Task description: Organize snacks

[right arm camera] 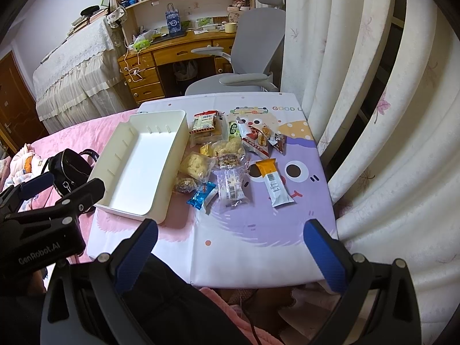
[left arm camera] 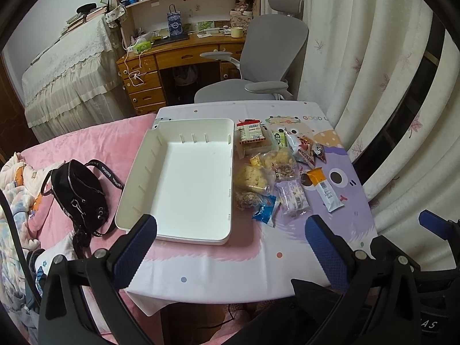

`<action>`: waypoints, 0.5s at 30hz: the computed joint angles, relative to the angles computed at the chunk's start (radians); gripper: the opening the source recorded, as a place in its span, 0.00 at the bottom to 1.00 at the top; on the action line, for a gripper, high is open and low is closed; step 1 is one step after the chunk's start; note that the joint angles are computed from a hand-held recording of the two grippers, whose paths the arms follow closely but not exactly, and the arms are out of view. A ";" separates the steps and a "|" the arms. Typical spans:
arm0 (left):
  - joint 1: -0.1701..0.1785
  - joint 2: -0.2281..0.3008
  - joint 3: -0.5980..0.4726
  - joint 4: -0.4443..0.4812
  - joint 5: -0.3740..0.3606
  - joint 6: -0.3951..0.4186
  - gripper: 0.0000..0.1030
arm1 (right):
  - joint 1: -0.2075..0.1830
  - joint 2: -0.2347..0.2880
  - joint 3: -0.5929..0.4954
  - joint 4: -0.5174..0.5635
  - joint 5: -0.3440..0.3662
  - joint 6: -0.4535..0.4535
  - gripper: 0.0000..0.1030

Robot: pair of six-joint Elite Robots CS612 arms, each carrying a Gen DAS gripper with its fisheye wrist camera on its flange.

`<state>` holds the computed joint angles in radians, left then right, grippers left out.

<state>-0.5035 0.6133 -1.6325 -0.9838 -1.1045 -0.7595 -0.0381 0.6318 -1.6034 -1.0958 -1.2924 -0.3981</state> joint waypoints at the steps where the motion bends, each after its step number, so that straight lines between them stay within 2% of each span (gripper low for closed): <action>1: 0.000 -0.001 0.001 0.000 -0.001 0.001 1.00 | 0.000 0.000 0.001 -0.001 -0.001 0.000 0.99; 15: 0.003 0.009 -0.027 0.010 0.012 0.007 1.00 | 0.005 0.006 -0.010 -0.026 -0.017 0.005 0.99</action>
<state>-0.5000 0.6219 -1.6595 -0.9739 -1.0921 -0.7528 -0.0329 0.6379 -1.6133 -1.1217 -1.3097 -0.3932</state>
